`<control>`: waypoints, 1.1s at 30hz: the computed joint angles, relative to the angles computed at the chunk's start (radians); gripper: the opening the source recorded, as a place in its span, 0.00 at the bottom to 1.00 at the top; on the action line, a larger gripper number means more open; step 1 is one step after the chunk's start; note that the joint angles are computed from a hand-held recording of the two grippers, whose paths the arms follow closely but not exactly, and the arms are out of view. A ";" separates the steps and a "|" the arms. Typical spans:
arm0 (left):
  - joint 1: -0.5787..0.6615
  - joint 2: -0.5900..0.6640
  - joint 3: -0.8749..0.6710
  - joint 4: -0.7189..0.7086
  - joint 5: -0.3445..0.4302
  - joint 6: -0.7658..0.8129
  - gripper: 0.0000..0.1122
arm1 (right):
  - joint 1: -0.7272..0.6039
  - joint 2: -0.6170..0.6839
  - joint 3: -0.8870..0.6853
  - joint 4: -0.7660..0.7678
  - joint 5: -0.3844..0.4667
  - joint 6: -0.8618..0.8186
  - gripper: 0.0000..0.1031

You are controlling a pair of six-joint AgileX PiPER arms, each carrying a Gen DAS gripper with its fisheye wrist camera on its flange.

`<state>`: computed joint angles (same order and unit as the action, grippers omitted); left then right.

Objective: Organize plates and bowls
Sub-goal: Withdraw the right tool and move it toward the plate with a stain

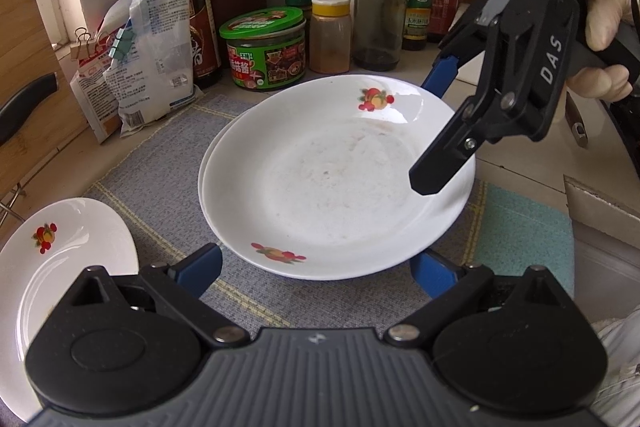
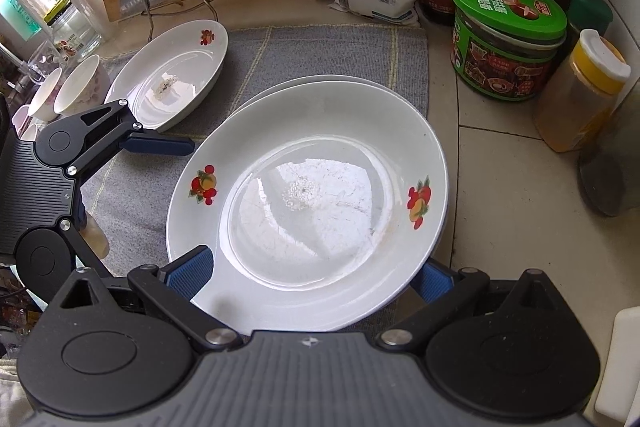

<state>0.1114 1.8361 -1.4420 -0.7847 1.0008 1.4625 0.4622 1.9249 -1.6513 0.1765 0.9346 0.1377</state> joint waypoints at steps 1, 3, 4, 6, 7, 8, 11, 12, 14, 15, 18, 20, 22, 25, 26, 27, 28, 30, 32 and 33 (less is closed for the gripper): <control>0.001 -0.001 0.001 -0.001 0.000 -0.001 0.89 | 0.003 -0.001 0.000 -0.009 0.002 0.009 1.00; 0.001 -0.005 0.007 -0.002 -0.005 0.001 0.89 | 0.010 -0.001 -0.003 -0.027 0.010 0.024 1.00; 0.001 -0.006 0.009 -0.004 -0.006 0.002 0.89 | 0.014 0.000 -0.004 -0.039 0.015 0.035 1.00; -0.001 -0.008 0.012 -0.002 -0.012 -0.001 0.89 | 0.018 0.002 -0.006 -0.050 0.021 0.042 1.00; -0.001 -0.011 0.016 -0.003 -0.015 -0.001 0.89 | 0.020 0.002 -0.007 -0.057 0.024 0.048 1.00; 0.000 -0.014 0.019 -0.003 -0.015 0.000 0.89 | 0.023 0.002 -0.008 -0.066 0.029 0.057 1.00; 0.011 -0.023 0.029 -0.027 -0.018 -0.001 0.89 | 0.037 -0.010 -0.002 -0.107 0.021 0.076 1.00; 0.014 -0.024 0.028 -0.032 -0.018 -0.004 0.89 | 0.045 -0.011 -0.008 -0.129 0.024 0.086 1.00; 0.019 -0.040 0.040 -0.042 -0.036 -0.013 0.89 | 0.053 -0.014 -0.018 -0.149 0.023 0.089 1.00; 0.023 -0.047 0.043 -0.046 -0.040 -0.018 0.89 | 0.057 -0.016 -0.019 -0.158 0.021 0.091 1.00; 0.029 -0.082 0.067 -0.043 -0.076 -0.057 0.89 | 0.086 -0.025 -0.021 -0.217 0.002 0.107 1.00; 0.027 -0.113 0.087 -0.010 -0.123 -0.113 0.90 | 0.109 -0.031 -0.020 -0.253 -0.017 0.112 1.00; 0.039 -0.139 0.107 -0.005 -0.144 -0.151 0.90 | 0.127 -0.038 -0.014 -0.272 -0.043 0.111 1.00; 0.057 -0.191 0.148 0.030 -0.195 -0.255 0.90 | 0.150 -0.041 -0.012 -0.285 -0.083 0.100 1.00; 0.061 -0.208 0.164 0.048 -0.217 -0.291 0.90 | 0.157 -0.039 -0.011 -0.287 -0.097 0.093 1.00; 0.064 -0.225 0.181 0.070 -0.238 -0.331 0.90 | 0.161 -0.035 -0.015 -0.284 -0.107 0.081 1.00; 0.072 -0.240 0.198 0.081 -0.253 -0.359 0.90 | 0.167 -0.028 -0.022 -0.280 -0.117 0.068 1.00; 0.096 -0.272 0.241 0.083 -0.285 -0.388 0.90 | 0.176 -0.013 -0.038 -0.267 -0.129 0.045 1.00; 0.112 -0.302 0.284 0.122 -0.332 -0.455 0.90 | 0.188 0.004 -0.060 -0.255 -0.138 0.019 1.00; 0.128 -0.313 0.299 0.131 -0.340 -0.479 0.90 | 0.192 0.012 -0.070 -0.254 -0.141 0.006 1.00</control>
<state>0.2399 1.5235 -1.1429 -0.6532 0.6604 0.9834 0.6546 1.9370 -1.7215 -0.0771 0.7938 0.1439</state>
